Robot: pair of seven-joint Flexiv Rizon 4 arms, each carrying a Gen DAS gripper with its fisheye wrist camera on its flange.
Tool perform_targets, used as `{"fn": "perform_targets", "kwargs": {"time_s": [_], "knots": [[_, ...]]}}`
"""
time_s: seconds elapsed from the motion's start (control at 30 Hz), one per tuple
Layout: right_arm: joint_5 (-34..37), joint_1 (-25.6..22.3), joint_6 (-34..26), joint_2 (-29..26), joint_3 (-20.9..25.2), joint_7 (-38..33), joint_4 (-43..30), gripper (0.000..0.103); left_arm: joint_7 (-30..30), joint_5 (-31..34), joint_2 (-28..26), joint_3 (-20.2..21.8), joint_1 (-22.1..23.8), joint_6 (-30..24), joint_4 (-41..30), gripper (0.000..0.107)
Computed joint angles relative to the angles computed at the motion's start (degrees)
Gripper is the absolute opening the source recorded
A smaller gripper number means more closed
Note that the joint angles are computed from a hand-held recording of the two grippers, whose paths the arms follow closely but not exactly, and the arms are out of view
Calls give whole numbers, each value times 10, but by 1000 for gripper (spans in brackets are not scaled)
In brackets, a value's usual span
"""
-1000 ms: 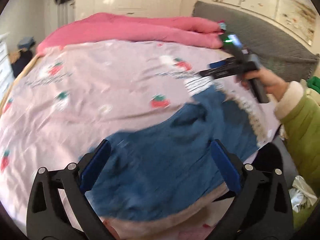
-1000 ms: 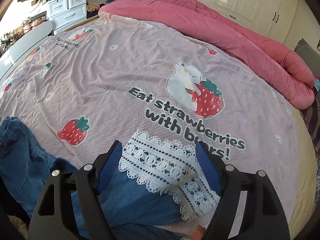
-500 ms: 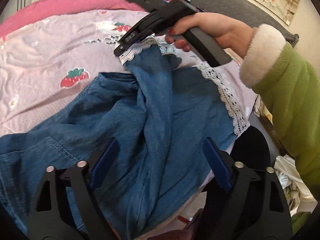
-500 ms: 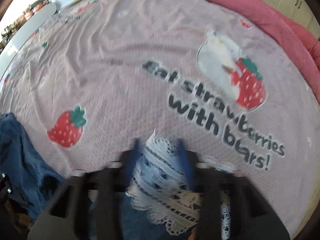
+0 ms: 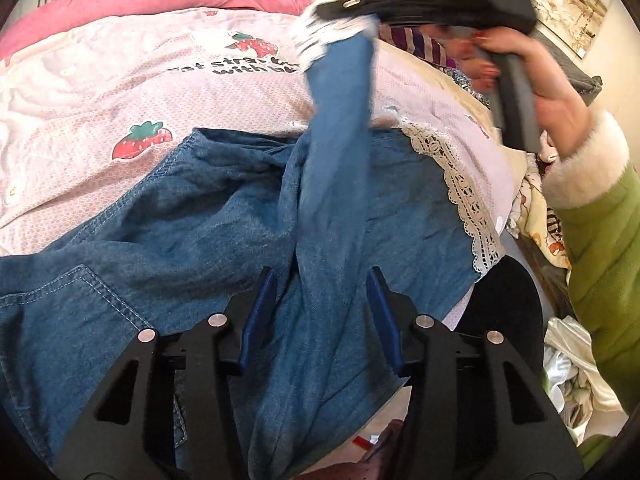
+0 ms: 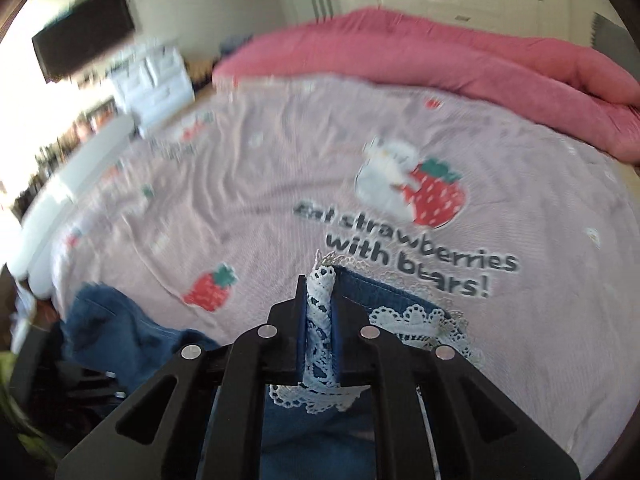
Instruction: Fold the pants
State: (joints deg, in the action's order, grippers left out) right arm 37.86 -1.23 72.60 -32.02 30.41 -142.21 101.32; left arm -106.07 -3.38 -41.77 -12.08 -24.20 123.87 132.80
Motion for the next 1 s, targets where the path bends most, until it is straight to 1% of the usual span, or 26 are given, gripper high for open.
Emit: {"fn": "perform_targets", "kwargs": {"time_s": [0.03,0.07,0.1,0.17,0.23,0.33,0.4,0.43,0.5,0.53,0.63,0.77,0.8,0.83,0.9,0.93,1.0], "knots": [[30,-32,4,12,24,-25,8,9,2,-2,0,1,-4,-1,-3,39],[49,-49,1,19,33,-40,11,9,4,-2,1,2,-6,-2,-3,36],[83,-80,-7,32,50,-67,18,9,5,-1,2,2,-6,-3,-4,34],[139,-122,-29,54,65,-110,28,9,8,4,2,-2,-4,-5,-6,28],[184,-147,-35,75,68,-150,45,9,15,9,3,-4,-5,-9,-9,24],[244,-186,-69,105,63,-188,71,9,29,7,10,2,-15,-21,-9,16],[277,-206,-90,122,54,-215,91,9,38,4,15,6,-22,-28,-8,16],[286,-207,-88,129,45,-218,104,9,45,0,19,12,-30,-31,-5,16],[293,-212,-110,138,28,-227,123,9,59,-12,27,25,-47,-37,0,16],[300,-209,-101,142,20,-234,137,9,66,-16,30,30,-54,-40,2,16],[295,-188,-90,147,-7,-238,172,10,80,-23,33,33,-61,-49,8,16],[268,-159,-102,149,-47,-219,205,15,96,-34,32,39,-75,-60,11,16],[264,-150,-100,150,-56,-216,211,23,98,-36,31,39,-76,-60,12,16],[260,-140,-94,152,-64,-213,218,36,97,-36,30,39,-76,-57,14,16],[264,-129,-95,161,-78,-218,226,51,98,-35,30,35,-73,-53,17,16],[268,-127,-103,167,-84,-225,227,54,101,-38,31,39,-78,-52,17,16],[272,-121,-128,174,-97,-232,224,54,105,-42,32,40,-81,-55,18,16]]}}
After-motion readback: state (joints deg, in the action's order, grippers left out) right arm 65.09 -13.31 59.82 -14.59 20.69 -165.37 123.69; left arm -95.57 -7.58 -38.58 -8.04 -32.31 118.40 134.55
